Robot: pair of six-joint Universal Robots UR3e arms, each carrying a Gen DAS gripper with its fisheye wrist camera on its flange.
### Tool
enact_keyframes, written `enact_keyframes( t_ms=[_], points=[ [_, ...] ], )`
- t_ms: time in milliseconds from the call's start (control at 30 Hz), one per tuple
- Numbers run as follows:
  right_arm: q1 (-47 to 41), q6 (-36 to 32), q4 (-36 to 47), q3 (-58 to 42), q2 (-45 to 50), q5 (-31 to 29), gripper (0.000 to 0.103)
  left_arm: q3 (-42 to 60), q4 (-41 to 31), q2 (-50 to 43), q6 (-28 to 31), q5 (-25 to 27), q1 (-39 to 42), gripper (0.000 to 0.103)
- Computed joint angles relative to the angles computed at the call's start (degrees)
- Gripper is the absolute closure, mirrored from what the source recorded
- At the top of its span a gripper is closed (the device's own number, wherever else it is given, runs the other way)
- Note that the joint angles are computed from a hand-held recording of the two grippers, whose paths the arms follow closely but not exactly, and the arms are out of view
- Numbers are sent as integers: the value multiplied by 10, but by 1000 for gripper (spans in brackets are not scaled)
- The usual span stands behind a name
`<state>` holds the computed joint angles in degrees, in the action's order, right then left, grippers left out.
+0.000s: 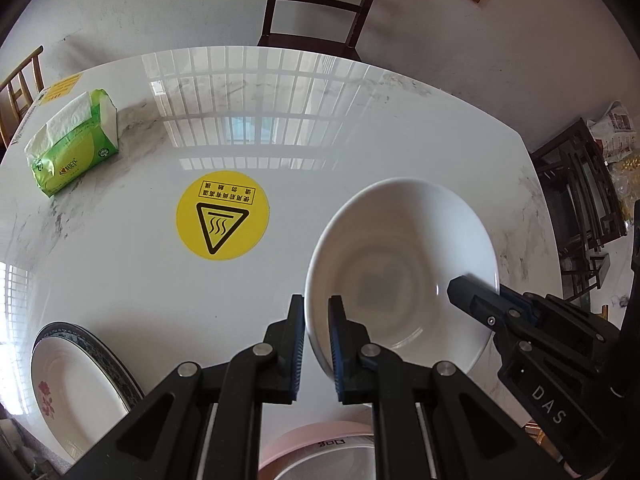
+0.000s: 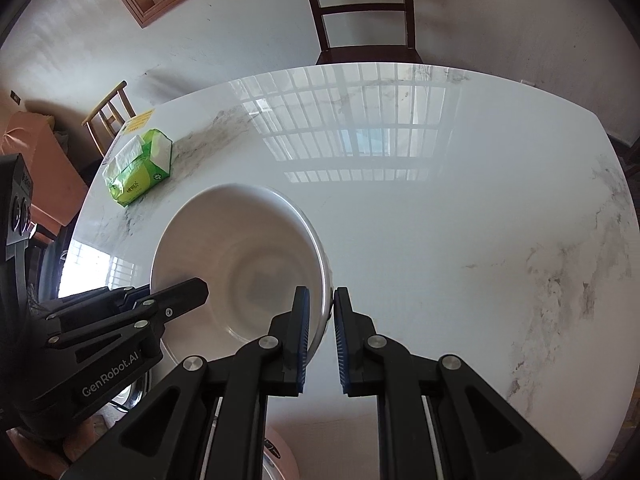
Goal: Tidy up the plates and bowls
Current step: 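Carry the 'Rabbit' bowl with both grippers over the pink bowl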
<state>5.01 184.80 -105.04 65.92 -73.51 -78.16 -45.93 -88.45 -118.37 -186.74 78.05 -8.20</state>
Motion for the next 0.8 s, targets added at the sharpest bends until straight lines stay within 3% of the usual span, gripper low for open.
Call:
enact_keyframes(
  t_ms=[800],
  points=[
    [88,46,30,169,-213,-36,90,-298,-13,304,16,15,3,92]
  ],
)
